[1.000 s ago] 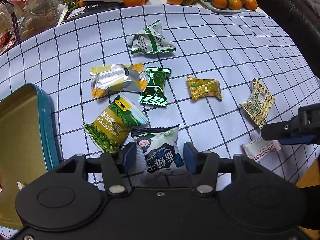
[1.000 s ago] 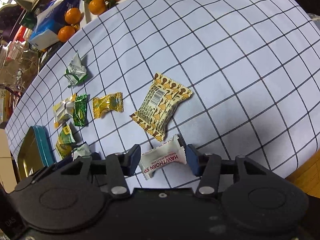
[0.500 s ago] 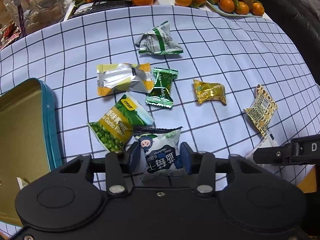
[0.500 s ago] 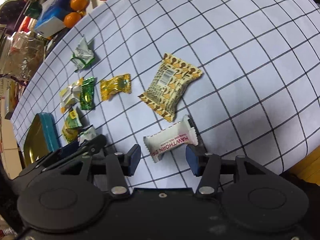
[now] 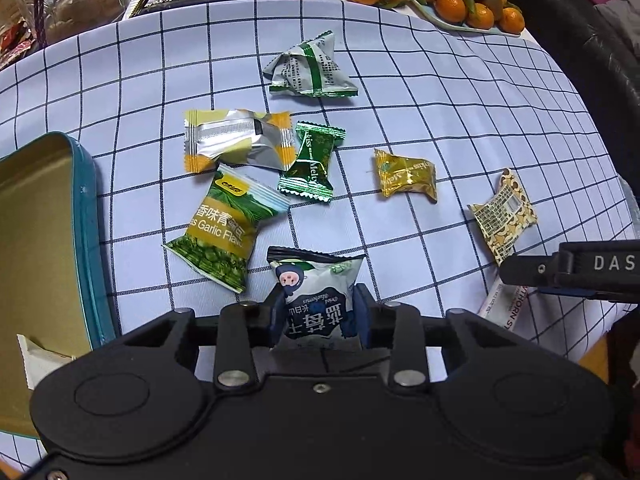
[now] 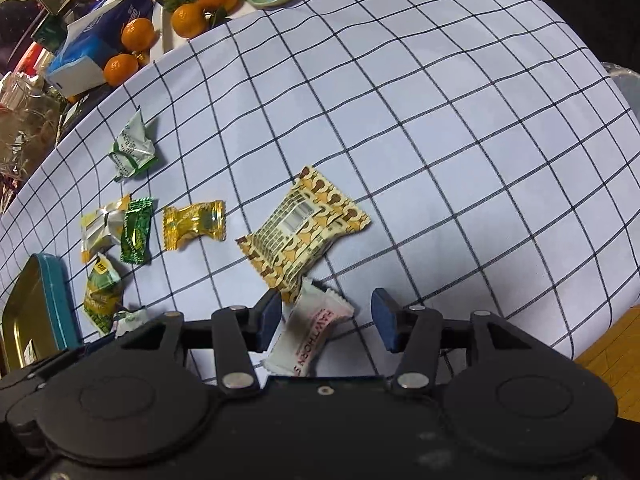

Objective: Organize snacks
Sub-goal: 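Lift the white-and-blue packet with the left gripper while the right lifts the HAWTHORN strip, then carry the white-and-blue packet with the left gripper while the right carries the HAWTHORN strip to the tray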

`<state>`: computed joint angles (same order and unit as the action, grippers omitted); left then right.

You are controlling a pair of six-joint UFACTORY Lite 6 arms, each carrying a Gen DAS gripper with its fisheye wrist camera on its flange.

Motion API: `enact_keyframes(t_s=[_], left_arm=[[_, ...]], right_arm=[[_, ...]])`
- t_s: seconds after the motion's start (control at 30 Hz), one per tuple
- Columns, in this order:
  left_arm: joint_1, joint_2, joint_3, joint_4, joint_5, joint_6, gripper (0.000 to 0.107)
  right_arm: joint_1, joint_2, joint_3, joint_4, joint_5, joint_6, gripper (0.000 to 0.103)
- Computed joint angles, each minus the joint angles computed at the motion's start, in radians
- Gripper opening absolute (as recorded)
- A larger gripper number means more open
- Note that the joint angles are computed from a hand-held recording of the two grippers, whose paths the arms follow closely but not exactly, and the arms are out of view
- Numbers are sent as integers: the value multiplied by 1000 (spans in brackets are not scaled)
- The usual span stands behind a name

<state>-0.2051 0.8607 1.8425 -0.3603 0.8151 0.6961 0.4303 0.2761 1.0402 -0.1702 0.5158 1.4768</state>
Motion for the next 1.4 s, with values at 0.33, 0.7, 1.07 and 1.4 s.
enact_keyframes(t_s=[0.33, 0.7, 1.07, 1.4], left_arm=[[-9, -9, -17, 12, -20, 0, 43], [2, 10, 15, 3, 9, 3, 43], [-16, 5, 8, 34, -7, -11, 43], [-16, -19, -28, 40, -40, -7, 41]], right_arm=[[24, 31, 27, 69, -14, -59, 43], [119, 174, 205, -228, 216, 1, 25], [110, 149, 161, -201, 123, 18, 48], [107, 155, 174, -209, 168, -26, 23]])
